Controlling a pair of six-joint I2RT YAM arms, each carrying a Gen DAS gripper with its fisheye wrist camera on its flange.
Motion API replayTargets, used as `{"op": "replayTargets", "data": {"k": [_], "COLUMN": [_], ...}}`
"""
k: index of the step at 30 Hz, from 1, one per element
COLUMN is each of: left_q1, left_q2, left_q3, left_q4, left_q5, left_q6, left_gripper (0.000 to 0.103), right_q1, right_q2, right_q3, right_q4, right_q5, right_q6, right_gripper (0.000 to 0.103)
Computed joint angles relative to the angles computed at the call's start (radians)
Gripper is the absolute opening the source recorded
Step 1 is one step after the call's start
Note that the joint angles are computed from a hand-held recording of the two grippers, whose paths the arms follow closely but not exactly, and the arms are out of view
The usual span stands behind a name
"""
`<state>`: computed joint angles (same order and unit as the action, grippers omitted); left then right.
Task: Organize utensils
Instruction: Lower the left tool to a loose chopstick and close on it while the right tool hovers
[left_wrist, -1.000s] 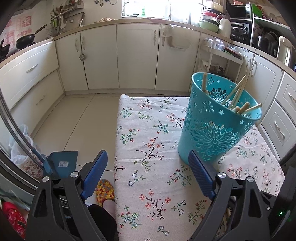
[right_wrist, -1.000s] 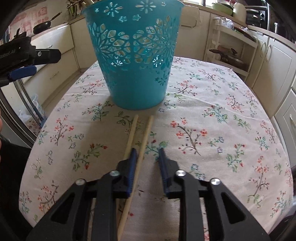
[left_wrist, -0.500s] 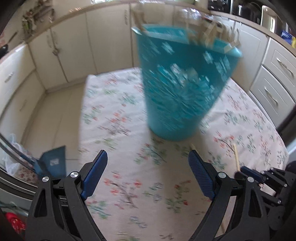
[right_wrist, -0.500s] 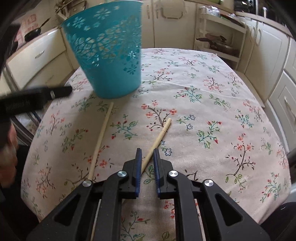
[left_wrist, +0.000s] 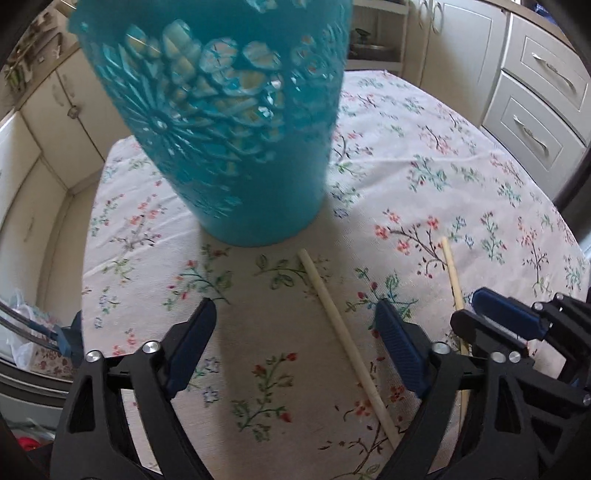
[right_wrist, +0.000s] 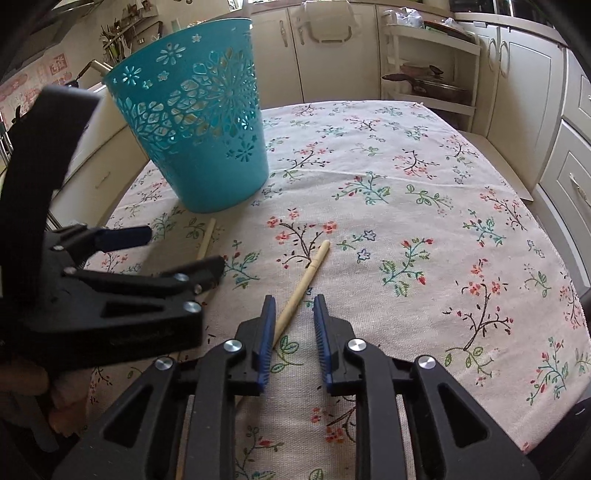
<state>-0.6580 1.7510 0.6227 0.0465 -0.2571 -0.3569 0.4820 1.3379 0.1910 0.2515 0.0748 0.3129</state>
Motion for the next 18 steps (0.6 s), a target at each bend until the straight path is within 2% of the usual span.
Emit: {"op": "replayTargets", "data": {"k": [3, 5, 6, 8, 10, 13, 18], "left_q1": [0.012, 0.017, 0.021, 0.033, 0.056, 0.116, 0.13], "left_q2": [-0.014, -0.03, -0.039, -0.054, -0.076, -0.113, -0.145], "left_q3": [-0.03, -0.063, -0.072, -0.096, -0.114, -0.138, -0.161], "left_q4": [0.052, 0.101, 0.109, 0.136, 0.14, 0.127, 0.106], "left_q5": [0.027, 0.044, 0.053, 0.087, 0.128, 0.217, 0.217], "left_q6": [0.017, 0.05, 0.063, 0.1, 0.137, 0.21, 0.222], "left_gripper": [0.059, 0.037, 0.032, 0.016, 0.011, 0.008, 0.007], "right_q1": [-0.021, -0.03, -0.037, -0.038, -0.034, -0.015, 0.015], "right_q2": [0.018, 0.04, 0.055, 0.088, 0.111, 0.133, 0.125], "right_q3": [0.007, 0.021, 0.031, 0.052, 0.069, 0.096, 0.117], "right_q4": [0.016, 0.026, 0.032, 0.045, 0.047, 0.028, -0.028], "right_q5": [-0.016, -0.019, -0.023, -0.016, -0.01, -0.016, -0.01], "right_q6": [-0.008, -0.009, -0.013, -0.013, -0.02, -0.067, -0.101], "right_gripper": [0.027, 0.028, 0.028, 0.029, 0.028, 0.013, 0.012]}}
